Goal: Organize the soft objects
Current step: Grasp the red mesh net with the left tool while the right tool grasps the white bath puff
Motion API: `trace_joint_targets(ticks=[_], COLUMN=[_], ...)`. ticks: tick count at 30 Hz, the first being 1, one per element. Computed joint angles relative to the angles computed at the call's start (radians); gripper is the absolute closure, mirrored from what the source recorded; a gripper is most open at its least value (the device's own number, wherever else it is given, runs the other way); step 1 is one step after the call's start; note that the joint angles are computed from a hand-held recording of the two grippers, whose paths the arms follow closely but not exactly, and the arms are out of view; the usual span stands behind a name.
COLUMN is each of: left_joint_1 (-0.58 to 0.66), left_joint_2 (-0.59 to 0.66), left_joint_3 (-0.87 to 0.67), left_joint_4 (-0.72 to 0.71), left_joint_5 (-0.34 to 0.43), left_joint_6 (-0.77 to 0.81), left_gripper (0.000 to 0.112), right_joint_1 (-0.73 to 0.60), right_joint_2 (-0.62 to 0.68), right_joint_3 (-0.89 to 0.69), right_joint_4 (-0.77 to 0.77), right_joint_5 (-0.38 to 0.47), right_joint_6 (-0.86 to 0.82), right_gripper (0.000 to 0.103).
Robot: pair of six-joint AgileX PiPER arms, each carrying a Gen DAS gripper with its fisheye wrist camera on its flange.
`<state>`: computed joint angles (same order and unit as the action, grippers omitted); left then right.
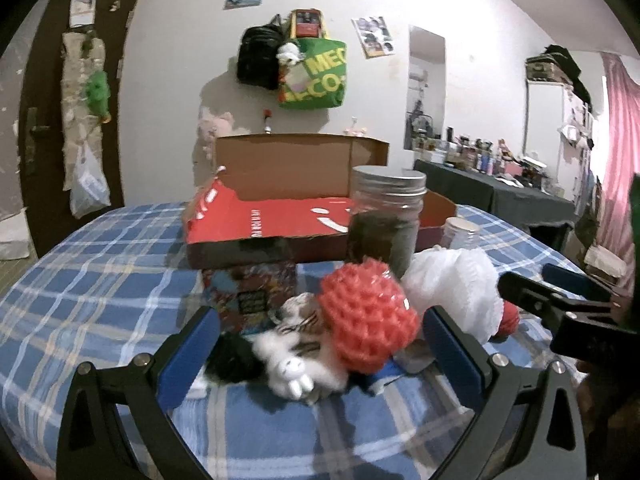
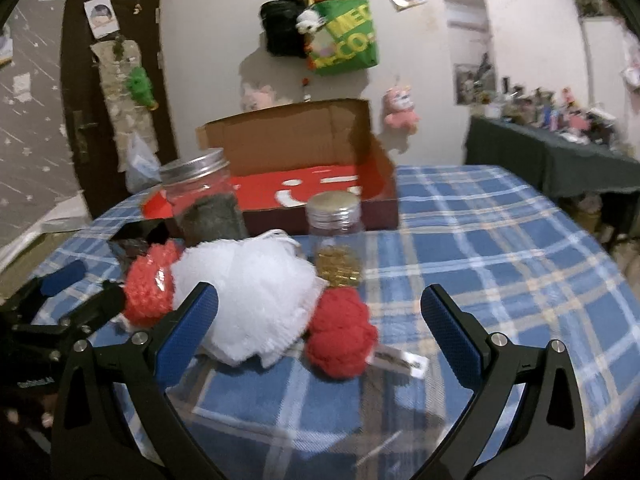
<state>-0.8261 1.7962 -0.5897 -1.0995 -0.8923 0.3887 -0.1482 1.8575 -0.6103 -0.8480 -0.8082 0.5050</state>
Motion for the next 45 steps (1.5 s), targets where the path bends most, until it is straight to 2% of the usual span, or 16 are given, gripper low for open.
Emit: trace_joint_targets(ticks=[5,7,9,11,13,14,15,16,19,22,32,45], left_joint_1=[0.062,0.096,0.133,0.166,0.196,0.204,0.199,0.199,0.191,0.177,0.137,0.118], left_joint_2=[-0.018,-0.019,-0.008,0.008,0.015,0.015,0.015,0.017,0.002,-0.023,-0.137,-0.241], left_joint_3=[-0.034,-0.045,-0.068,-0.091,-0.097,-0.095,-0.093,-0.096,-0.078,-0.059,0.004,0.029], left_joint_4=[0.082,0.145,0.197,0.219,0.305,0.341,0.341,0.341,0.351,0.328,0.215,0.072], left_joint_5=[0.102,0.166,0.242,0.303,0.349,0.358,0.353,0.353,0.342,0.327,0.281,0.248], left_joint_6=[0.030,0.018,0.001,-0.008,-0.082,-0.113,-0.116,-0.113,-0.129,-0.121,-0.015,0.134], left_gripper=[0.010,0.016,0.028,0.042,0.052,0.055,0.057,0.059,0.063,0.064,0.064,0.064], right_joint_1=[-0.032,-0.038,-0.040,-0.037,-0.040,-0.041,-0.042,-0.047,-0.065,-0.084,-0.105,-0.139], right_joint_2=[0.063,0.097,0.135,0.174,0.194,0.204,0.208,0.211,0.192,0.163,-0.010,-0.076], right_joint_3=[-0.182,-0.251,-0.311,-0.372,-0.398,-0.411,-0.415,-0.415,-0.374,-0.325,-0.136,-0.107], right_joint_4=[-0.384,-0.528,-0.633,-0.735,-0.781,-0.813,-0.819,-0.815,-0.769,-0.723,-0.544,-0.513], right_joint_5=[0.025,-0.008,-0.041,-0.078,-0.109,-0.128,-0.131,-0.143,-0.162,-0.170,-0.183,-0.224], right_joint_6=[0.349,0.470,0.564,0.665,0.704,0.728,0.733,0.726,0.669,0.620,0.417,0.400], right_gripper=[0.000,0.000,0.000,0.009,0.037,0.042,0.047,0.057,0.067,0.070,0.072,0.073])
